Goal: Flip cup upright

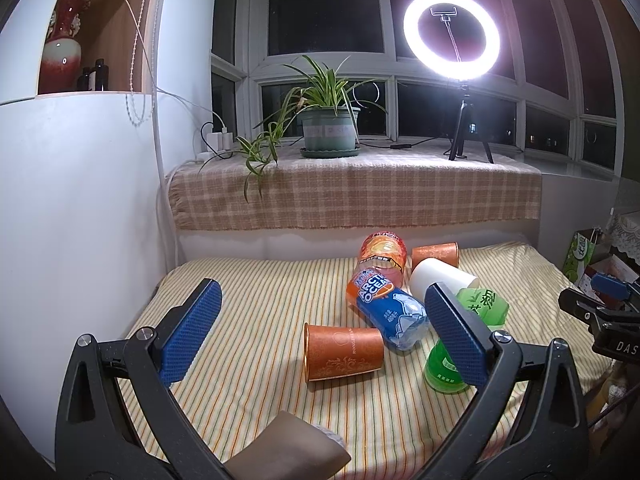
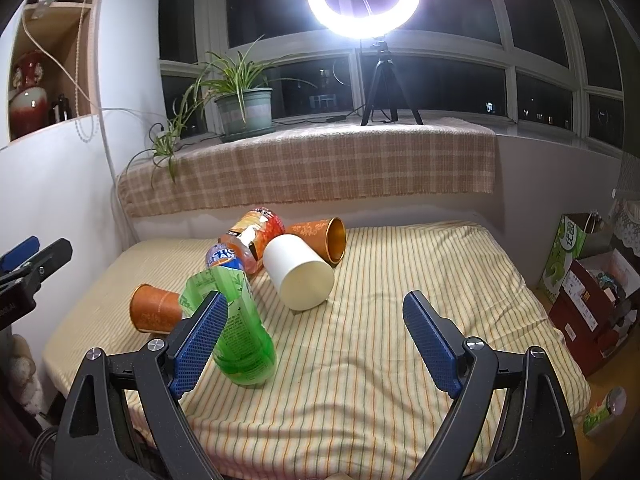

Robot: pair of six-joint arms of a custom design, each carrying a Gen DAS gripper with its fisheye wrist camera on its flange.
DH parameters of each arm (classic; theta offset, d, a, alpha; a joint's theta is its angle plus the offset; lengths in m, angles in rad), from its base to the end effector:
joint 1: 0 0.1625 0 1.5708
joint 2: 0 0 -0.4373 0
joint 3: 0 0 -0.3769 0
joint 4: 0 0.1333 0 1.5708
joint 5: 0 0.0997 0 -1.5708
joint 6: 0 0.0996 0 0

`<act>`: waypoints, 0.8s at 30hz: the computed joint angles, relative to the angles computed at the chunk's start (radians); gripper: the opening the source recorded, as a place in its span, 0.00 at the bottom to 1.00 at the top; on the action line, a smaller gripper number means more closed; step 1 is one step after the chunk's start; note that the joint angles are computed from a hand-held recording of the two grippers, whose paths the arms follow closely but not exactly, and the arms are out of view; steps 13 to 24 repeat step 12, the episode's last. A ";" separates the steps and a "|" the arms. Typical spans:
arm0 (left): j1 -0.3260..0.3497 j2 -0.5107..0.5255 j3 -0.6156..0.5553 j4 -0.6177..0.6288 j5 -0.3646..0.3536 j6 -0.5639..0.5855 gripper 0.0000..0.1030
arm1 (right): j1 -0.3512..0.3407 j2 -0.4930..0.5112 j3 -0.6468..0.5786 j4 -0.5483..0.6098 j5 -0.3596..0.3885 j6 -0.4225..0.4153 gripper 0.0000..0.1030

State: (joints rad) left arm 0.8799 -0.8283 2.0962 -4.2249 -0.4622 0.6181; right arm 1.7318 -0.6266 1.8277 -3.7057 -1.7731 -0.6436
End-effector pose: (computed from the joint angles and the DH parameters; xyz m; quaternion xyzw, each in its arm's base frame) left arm -0.1281 -0.5040 0.2148 0.1314 0.7236 -0.5576 0.3849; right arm 0.2125 -0.6019 0.0896 0.3060 -0.8353 0.4133 0.1946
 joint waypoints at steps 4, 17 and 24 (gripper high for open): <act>0.004 -0.004 0.002 0.005 -0.004 -0.005 1.00 | 0.000 0.002 0.001 -0.001 -0.001 -0.002 0.87; 0.010 0.001 0.001 -0.025 -0.009 0.030 1.00 | -0.002 0.003 0.003 -0.002 0.001 -0.001 0.87; 0.010 0.001 0.001 -0.025 -0.009 0.030 1.00 | -0.002 0.003 0.003 -0.002 0.001 -0.001 0.87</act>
